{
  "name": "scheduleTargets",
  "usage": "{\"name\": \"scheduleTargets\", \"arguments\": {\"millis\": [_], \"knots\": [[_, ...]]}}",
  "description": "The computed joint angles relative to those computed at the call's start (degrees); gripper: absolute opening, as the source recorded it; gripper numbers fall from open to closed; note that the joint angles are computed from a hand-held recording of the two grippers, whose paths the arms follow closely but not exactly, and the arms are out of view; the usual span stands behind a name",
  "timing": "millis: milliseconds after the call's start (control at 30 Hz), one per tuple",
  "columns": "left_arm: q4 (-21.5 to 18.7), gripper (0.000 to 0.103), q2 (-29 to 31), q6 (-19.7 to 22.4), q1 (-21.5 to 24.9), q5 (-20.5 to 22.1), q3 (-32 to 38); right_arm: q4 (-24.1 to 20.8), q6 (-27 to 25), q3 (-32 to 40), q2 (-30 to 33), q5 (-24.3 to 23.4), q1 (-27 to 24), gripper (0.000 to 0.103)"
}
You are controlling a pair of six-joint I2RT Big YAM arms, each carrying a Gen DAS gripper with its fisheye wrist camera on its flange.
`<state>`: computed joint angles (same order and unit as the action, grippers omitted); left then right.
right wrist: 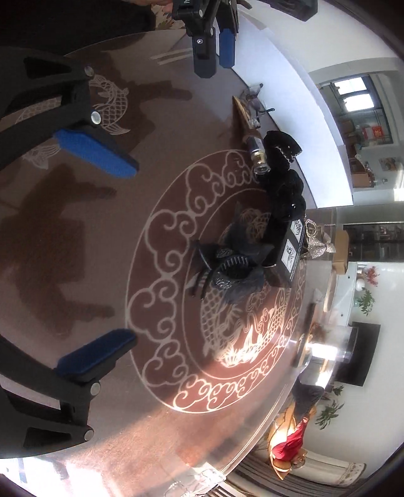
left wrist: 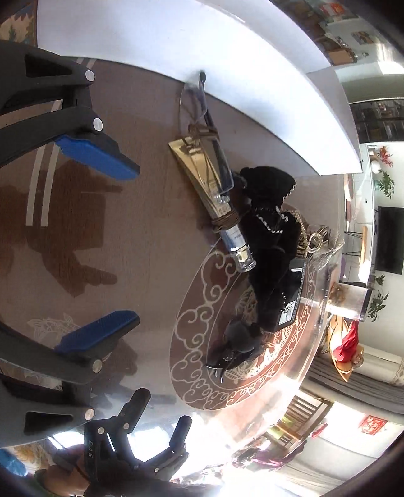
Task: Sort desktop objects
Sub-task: 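Bring both open tools back over the table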
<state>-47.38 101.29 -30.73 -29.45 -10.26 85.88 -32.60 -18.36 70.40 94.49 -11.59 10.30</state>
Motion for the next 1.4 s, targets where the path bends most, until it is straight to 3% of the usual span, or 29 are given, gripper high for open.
{"name": "scheduleTargets", "arguments": {"millis": [233, 300, 400, 567, 767, 1033, 1400], "knots": [[-1.1, 0.087, 5.6, 0.4, -2.3, -6.3, 4.5, 2.7, 1.2, -1.8, 0.7, 0.4, -1.2, 0.100], [0.8, 0.090, 5.1, 1.1, -2.2, -6.5, 3.3, 3.7, 1.8, -2.2, 0.6, 0.8, -0.8, 0.101], [2.1, 0.103, 5.0, -0.5, -1.9, -7.5, 2.1, 3.6, 2.9, -2.1, 0.7, 1.5, -0.7, 0.103], [3.9, 0.103, 4.6, -1.0, -2.0, -8.7, 1.2, 3.5, 3.0, -1.6, 1.1, 1.7, -0.5, 0.103], [4.0, 0.103, 4.5, -1.5, -2.0, -9.2, 0.9, 1.2, 0.6, 5.5, 6.5, 0.1, 0.7, 0.103], [1.3, 0.103, 3.5, -7.1, -1.3, -11.1, 0.0, -3.0, -0.5, 17.9, 14.9, -0.8, 2.3, 0.103], [1.1, 0.103, 3.4, -7.0, -1.3, -11.1, -0.1, -3.3, 0.1, 19.5, 16.0, -0.4, 2.6, 0.103]]}}
